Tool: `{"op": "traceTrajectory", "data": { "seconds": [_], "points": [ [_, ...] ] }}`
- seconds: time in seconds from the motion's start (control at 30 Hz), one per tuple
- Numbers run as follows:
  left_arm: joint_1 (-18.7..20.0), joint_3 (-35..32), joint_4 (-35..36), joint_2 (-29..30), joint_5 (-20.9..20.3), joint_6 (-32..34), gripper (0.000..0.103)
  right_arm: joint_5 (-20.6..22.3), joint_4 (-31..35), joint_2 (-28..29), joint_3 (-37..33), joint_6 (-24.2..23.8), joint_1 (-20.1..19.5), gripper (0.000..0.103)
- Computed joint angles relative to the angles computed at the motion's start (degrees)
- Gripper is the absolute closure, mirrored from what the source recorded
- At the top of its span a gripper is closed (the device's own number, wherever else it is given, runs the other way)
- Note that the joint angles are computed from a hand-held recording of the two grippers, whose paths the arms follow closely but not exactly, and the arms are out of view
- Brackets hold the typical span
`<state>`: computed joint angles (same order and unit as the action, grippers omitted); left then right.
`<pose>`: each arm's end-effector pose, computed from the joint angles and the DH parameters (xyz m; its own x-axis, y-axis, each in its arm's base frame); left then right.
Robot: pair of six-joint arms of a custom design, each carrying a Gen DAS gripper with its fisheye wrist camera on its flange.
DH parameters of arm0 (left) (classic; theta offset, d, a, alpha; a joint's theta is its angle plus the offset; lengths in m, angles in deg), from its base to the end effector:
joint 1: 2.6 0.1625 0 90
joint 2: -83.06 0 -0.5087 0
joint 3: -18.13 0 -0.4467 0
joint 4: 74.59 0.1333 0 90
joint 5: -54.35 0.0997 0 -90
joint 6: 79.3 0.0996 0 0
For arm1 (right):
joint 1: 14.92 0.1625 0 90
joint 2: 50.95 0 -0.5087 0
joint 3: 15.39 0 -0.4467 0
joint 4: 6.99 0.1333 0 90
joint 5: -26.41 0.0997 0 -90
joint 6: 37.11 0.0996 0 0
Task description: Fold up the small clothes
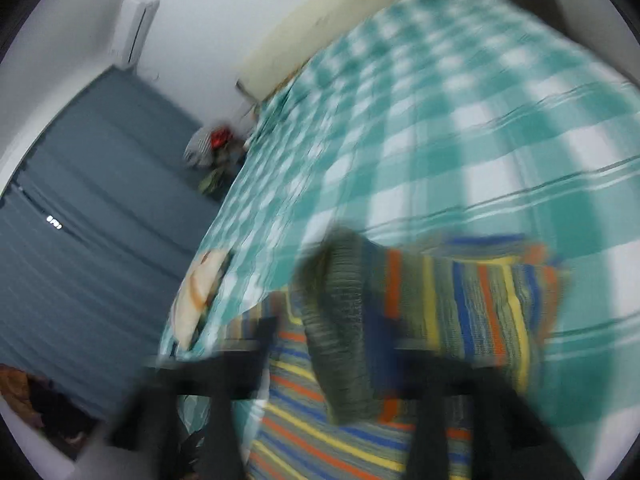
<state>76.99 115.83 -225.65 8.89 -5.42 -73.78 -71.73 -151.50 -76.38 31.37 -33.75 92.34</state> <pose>0.0576 -0.7018 0.4661 -0.8872 -0.0698 -0.4560 0.2297 0.7904 -0.5679 0.4144 -0.9319 0.1905 -0.9812 -0.1725 0.0862 -0.1912 0.8108 -0.5533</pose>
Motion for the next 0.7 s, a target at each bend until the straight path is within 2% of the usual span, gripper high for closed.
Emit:
{"op": "traceTrajectory", "data": {
  "seconds": [0.03,0.1,0.2,0.27,0.3,0.37,0.43,0.47,0.5,0.53,0.57,0.63,0.67,0.7],
  "points": [
    [-0.1,0.0,0.0,0.0,0.1,0.3,0.002,-0.7,0.3,1.8,-2.3,-0.9,0.3,0.035],
    [-0.2,0.1,-0.1,0.0,0.5,0.8,0.002,-0.6,0.2,2.2,-2.6,-1.5,0.3,0.035],
    [-0.1,-0.1,-0.2,0.1,0.0,0.7,0.002,-3.3,-1.4,-0.7,1.7,-1.2,-0.2,0.035],
    [0.0,-0.2,-0.3,0.4,-0.1,0.4,0.002,-7.4,-0.8,-2.6,5.1,-0.7,-0.6,0.04],
    [-0.1,-0.2,-0.3,0.5,0.1,0.4,0.002,-7.8,-0.6,-4.1,7.8,0.0,-1.1,0.043],
    [-0.3,0.1,-0.7,0.7,1.1,0.9,0.002,-7.9,1.5,-5.5,10.9,1.6,-2.3,0.052],
    [-0.6,0.5,-1.1,0.8,2.1,1.7,0.002,-9.8,3.7,-5.9,13.3,2.3,-3.2,0.061],
    [-0.8,0.8,-1.2,0.7,2.7,2.2,0.001,-13.6,6.5,-5.4,13.5,3.4,-3.6,0.065],
    [-0.9,1.0,-1.3,0.6,3.1,2.6,0.001,-19.4,10.3,-4.8,13.1,5.9,-3.7,0.068],
    [-1.0,1.2,-1.3,0.6,3.5,3.0,0.001,-22.9,12.0,-4.7,13.4,7.7,-3.8,0.088],
    [-1.0,1.3,-1.3,0.5,3.7,3.3,0.001,-25.4,11.3,-5.4,14.9,8.8,-4.1,0.103],
    [-1.0,1.3,-1.5,0.6,3.8,3.6,0.001,-27.9,7.3,-6.2,16.3,7.2,-3.5,0.103],
    [-1.0,1.3,-1.5,0.6,3.8,3.5,0.001,-29.0,6.4,-6.2,16.1,6.0,-3.1,0.094],
    [-1.0,1.2,-1.5,0.8,4.0,3.6,0.001,-29.4,6.0,-5.9,15.5,4.3,-2.6,0.093]
  ]
}}
